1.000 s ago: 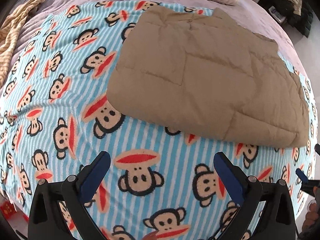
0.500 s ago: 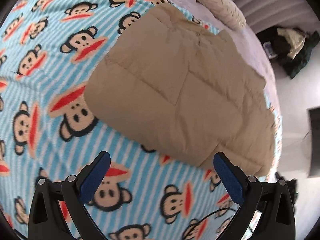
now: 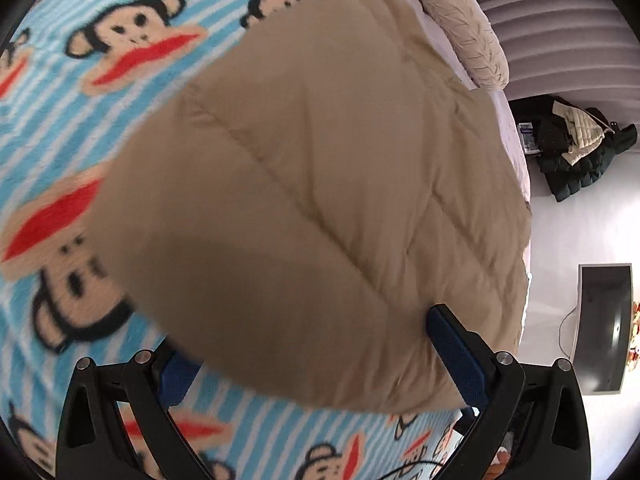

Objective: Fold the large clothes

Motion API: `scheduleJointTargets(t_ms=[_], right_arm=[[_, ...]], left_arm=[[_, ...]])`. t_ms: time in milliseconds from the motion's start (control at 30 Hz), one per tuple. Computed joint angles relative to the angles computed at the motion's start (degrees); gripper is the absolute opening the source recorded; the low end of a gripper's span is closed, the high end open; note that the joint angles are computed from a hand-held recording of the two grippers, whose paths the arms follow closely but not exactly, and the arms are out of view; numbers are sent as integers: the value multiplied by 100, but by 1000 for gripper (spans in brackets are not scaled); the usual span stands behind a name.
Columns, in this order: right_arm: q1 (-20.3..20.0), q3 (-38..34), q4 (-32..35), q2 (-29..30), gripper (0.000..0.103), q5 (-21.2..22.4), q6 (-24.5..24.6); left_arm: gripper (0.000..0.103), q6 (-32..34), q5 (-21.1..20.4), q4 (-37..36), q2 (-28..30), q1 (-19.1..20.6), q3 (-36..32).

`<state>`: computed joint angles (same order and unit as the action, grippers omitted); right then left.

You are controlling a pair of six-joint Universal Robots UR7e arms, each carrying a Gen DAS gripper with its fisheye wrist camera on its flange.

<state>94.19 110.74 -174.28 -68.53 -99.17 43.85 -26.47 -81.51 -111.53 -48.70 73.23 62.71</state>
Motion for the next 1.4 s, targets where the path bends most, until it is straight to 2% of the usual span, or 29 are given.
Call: scheduleJointTargets(t_ms=[233, 267, 300, 333, 367, 400, 433, 467, 533, 667, 900, 1100, 1233, 1300, 1333, 1400], right_arm=[[-183, -460, 2, 374, 103, 202, -315], [-186, -490, 19, 403, 103, 167, -291], [-182, -475, -16, 412, 103, 139, -245], [-168, -442, -78, 408, 98, 97, -153], [-149, -414, -46, 377, 76, 8, -39], [-150, -391, 39, 334, 61, -34, 40], [-173, -324, 4, 292, 45, 41, 107], [-177, -264, -96, 271, 35, 72, 121], [-112, -211, -156, 213, 27, 58, 35], [26, -97, -127, 21, 24, 84, -171], [230, 564, 113, -587, 24, 102, -226], [507, 1618, -260, -1143, 24, -91, 333], [840, 2336, -698, -1411, 24, -398, 753], [958, 2622, -875, -1496, 24, -495, 923], [996, 2755, -919, -1519, 27, -561, 1035], [1057, 2903, -824, -1560, 40, -761, 1386]], left_arm=[[102, -265, 169, -455, 335, 3, -187], [98, -282, 211, -500, 334, -7, -178], [76, -231, 266, -611, 283, -34, -104], [52, -147, 196, -678, 230, -31, -40], [40, -83, 10, -788, 176, -20, 24], [27, -19, -74, -815, 127, -35, 54], [22, 53, -15, -800, 107, -84, 50], [21, 222, 59, -792, 42, -151, 87], [19, 476, 198, -805, -80, -302, 189], [19, 689, 255, -891, -458, -522, 556], [19, 539, 405, -779, -1445, -770, 1620], [19, 178, 357, -256, -2398, -890, 2559], [19, 188, 166, 209, -3021, -848, 3040], [19, 214, 237, 480, -3214, -866, 3169], [19, 239, 289, 622, -3352, -841, 3255], [23, 179, 366, 955, -3489, -816, 3293]])
